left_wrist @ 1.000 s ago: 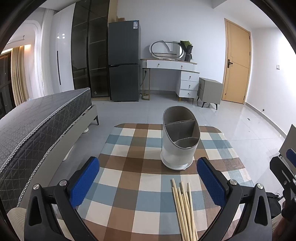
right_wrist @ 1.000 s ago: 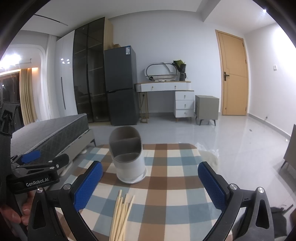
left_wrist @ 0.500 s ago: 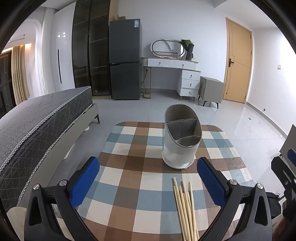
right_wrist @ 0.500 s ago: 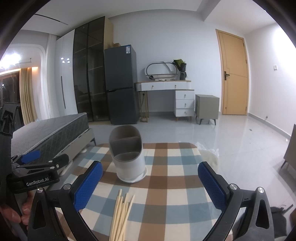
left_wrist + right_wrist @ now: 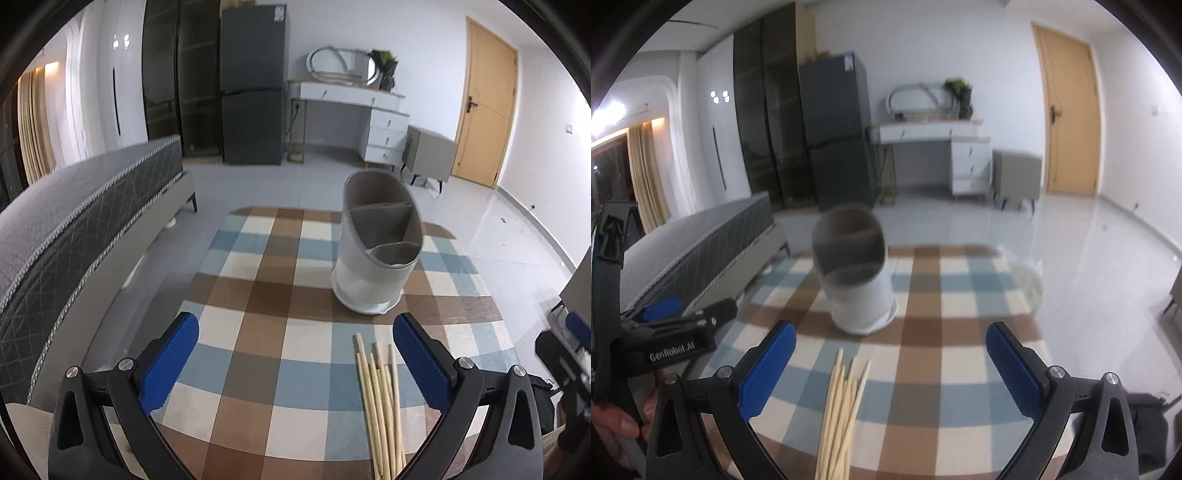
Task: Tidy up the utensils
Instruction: 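Lower the right gripper onto the chopstick pile and close on one chopstick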
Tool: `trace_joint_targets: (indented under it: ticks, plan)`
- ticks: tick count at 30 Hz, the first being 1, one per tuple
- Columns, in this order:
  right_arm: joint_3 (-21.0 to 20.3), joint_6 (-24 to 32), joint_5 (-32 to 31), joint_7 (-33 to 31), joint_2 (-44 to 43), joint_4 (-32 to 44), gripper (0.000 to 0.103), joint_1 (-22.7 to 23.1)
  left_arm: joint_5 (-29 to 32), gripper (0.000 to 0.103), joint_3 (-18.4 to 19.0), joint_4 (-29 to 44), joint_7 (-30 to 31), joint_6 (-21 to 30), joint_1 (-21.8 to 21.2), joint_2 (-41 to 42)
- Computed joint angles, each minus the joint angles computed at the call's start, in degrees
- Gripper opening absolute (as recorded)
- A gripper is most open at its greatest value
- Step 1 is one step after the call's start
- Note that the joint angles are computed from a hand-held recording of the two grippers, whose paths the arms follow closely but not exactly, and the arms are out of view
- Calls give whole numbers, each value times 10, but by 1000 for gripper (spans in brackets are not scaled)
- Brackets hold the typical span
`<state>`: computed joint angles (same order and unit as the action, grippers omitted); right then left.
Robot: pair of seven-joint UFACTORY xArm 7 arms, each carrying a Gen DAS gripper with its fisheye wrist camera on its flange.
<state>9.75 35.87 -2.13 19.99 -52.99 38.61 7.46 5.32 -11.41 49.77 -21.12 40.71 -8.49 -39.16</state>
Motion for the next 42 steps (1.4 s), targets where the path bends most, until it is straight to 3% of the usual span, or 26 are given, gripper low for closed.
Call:
trace_joint_targets:
  ticks: [5,7,9,16,17,22,24,29,32,37,42]
  plan:
    - [-31,64,37,-27,93,40,101,33,-8,102,14,26,-8,48,11,48]
    - [-44,83,56,-40,135,54,93,43,-12,102,18,34,-16,65,14,63]
    - [-51,104,72,-51,182,72,77,50,-13,102,22,46,-25,90,18,82]
    - [-48,140,91,-77,284,126,54,49,-36,102,42,77,-33,156,12,122]
    - [-47,144,91,-79,296,135,54,48,-39,102,45,79,-32,160,11,125]
    - [-28,173,45,-71,351,177,33,38,-58,102,54,86,-33,168,9,136]
    - [-24,187,34,-72,363,188,21,39,-61,102,56,87,-30,167,9,139]
    - [-8,194,-17,-61,368,191,22,45,-63,102,58,89,-31,168,12,141]
    - [-12,188,-14,-60,366,187,6,47,-64,102,59,87,-27,168,12,144]
    - [-38,165,31,-61,333,157,4,41,-69,102,58,85,-10,175,4,150]
    - [-71,134,100,-69,271,118,4,31,-129,102,73,83,47,185,-24,157]
